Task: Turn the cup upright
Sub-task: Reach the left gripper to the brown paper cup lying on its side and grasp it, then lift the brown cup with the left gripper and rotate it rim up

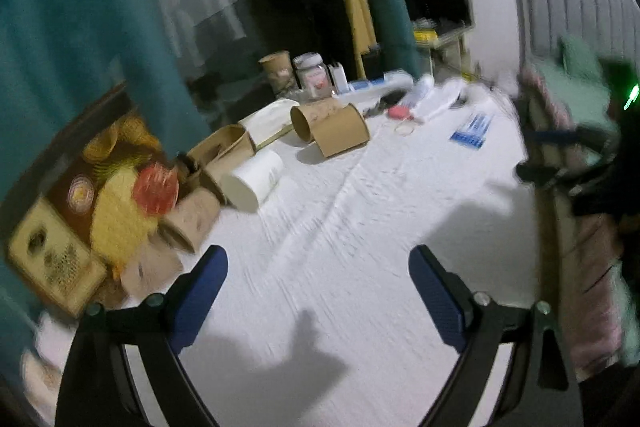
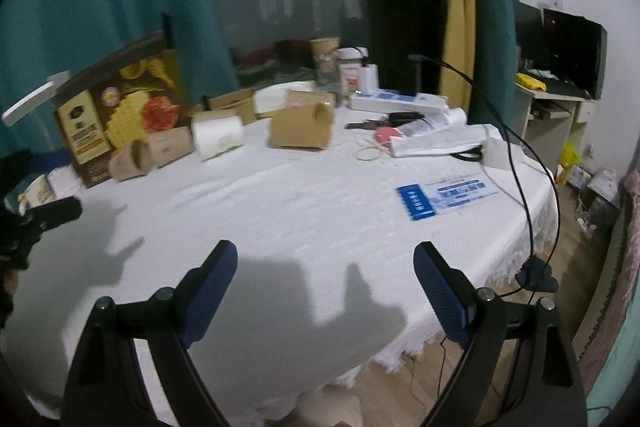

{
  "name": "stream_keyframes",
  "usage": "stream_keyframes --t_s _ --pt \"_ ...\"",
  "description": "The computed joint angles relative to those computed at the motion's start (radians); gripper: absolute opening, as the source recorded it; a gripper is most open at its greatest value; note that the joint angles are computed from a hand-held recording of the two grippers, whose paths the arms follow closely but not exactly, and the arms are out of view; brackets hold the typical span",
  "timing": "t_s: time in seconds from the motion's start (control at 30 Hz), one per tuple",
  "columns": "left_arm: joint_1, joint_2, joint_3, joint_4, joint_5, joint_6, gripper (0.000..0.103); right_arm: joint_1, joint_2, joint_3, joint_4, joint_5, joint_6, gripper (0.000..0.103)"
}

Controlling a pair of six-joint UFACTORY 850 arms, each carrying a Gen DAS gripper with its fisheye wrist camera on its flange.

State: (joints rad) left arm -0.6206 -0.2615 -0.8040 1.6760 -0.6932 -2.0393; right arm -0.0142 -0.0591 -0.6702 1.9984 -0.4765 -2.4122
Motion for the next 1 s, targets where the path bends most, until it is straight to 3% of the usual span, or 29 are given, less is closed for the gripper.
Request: stream_keyframes --t_s 0.1,0.17,0.4,0.5,0.7,0.8,0.87,0.9,1.0 --pt "0.099 -0.08 -0.105 0.046 0.17 0.133 0.092 -0.013 -0.067 -0.057 0.007 0.004 0.001 0.088" --pt "0.135 -0.154 -0.191 -0.005 0.215 0.284 0.092 -0.02 -0.106 -0.092 0.003 0.005 0.017 0.088" --pt "0.275 -0.388 -0.518 -0.432 0.376 0.943 0.092 -0.035 -0.194 -0.164 -0.042 -0.004 0.081 0.088" --pt "0.296 -0.458 -0.626 -0.485 0.363 1.061 0.092 -0.038 -0.214 -0.173 -0.068 0.007 0.113 0.088" --pt "0.3 -0.64 -0.852 -0.629 0.235 1.442 0.092 -0.054 -0.245 -0.193 -0.094 0.025 0.154 0.088" --pt "0.308 -0.655 -0.872 -0.633 0.273 1.458 0.092 -0.061 -0.245 -0.194 -0.091 0.032 0.152 0.088" --pt "0.312 -0.67 -0.9 -0.678 0.269 1.499 0.085 -0.064 -0.247 -0.195 -0.089 0.037 0.155 0.088" --pt "0.312 -0.677 -0.91 -0.691 0.264 1.513 0.073 -0.064 -0.247 -0.195 -0.09 0.039 0.157 0.088" --pt "0.314 -0.681 -0.926 -0.77 0.253 1.563 0.069 -0.065 -0.245 -0.193 -0.102 0.038 0.174 0.088"
